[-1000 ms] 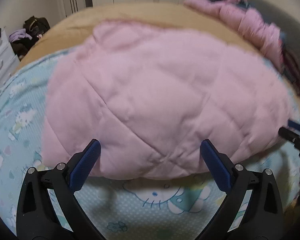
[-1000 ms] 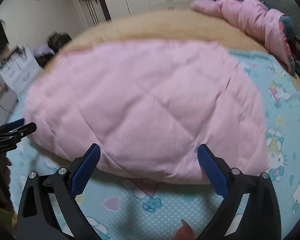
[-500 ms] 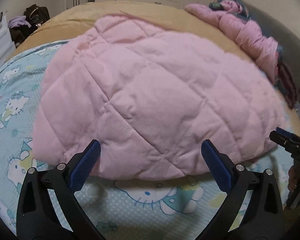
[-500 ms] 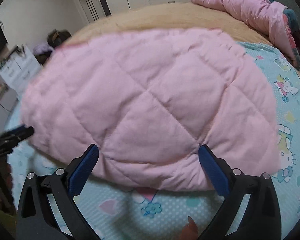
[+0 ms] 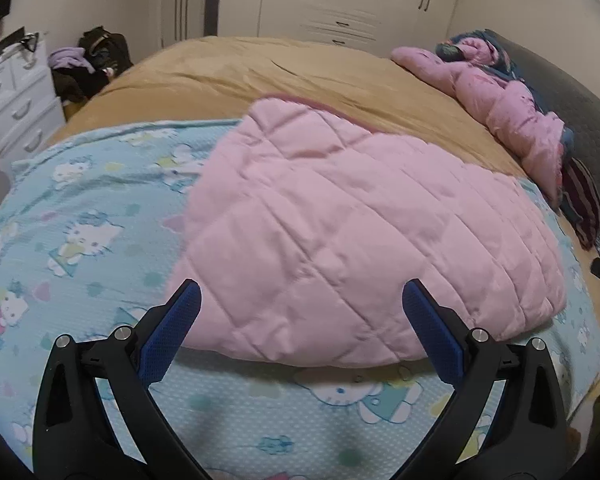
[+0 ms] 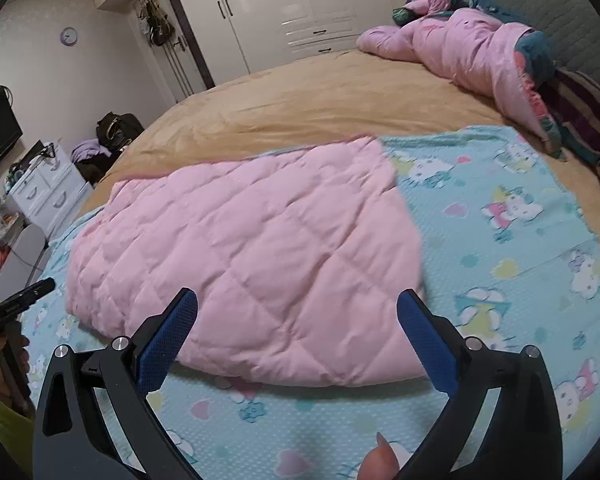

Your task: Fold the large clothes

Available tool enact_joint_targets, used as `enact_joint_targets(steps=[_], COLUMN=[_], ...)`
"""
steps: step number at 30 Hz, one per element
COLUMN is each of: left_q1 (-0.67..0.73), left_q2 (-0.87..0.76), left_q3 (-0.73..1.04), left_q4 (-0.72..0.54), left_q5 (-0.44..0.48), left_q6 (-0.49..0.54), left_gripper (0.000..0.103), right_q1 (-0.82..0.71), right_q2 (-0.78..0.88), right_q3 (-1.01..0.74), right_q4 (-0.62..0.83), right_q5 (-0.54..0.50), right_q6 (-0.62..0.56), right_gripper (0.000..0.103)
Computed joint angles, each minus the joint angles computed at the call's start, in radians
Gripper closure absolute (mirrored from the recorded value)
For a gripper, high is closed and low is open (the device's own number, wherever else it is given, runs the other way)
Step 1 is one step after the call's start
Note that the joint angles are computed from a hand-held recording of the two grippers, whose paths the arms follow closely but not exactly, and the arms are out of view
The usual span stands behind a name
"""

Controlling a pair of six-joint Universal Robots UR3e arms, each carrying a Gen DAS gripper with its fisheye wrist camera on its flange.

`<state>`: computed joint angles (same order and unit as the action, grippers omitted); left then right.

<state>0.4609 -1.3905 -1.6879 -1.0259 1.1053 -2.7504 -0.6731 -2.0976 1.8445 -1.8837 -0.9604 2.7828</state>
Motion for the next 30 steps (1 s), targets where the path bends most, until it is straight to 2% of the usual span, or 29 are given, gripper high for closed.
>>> enact_joint_targets(steps=[6,13,24,30], left_q1=[0.034,0.028,-0.035,-0.07], left_q2=[-0.036,-0.119,-0.341,-0.483], left_q3=[0.044,0.094,0.266,0.409], left_q4=[0.005,0.034,0.049,-0.005], left_q5=[0.015,0.051,0.122,0.131], left_q6=[0.013,0.003,-0.047,-0.054], left_gripper=[0.008,0.008,0.008,0.008], right_q1=[-0.016,-0.005,0.056,0.072], right_q2=[0.037,0.132,0.373,0.548], right_q3=[-0.036,-0.035,-0.065,-0.163], right_q4=[0.001,-0.059,-0.171,-0.128], right_q5=[-0.013,-0.035,-0.106,-0.092], right_q6=[-0.026,0.003,0.053,0.021], right_gripper=[0.004,0.004,0.004,0.004])
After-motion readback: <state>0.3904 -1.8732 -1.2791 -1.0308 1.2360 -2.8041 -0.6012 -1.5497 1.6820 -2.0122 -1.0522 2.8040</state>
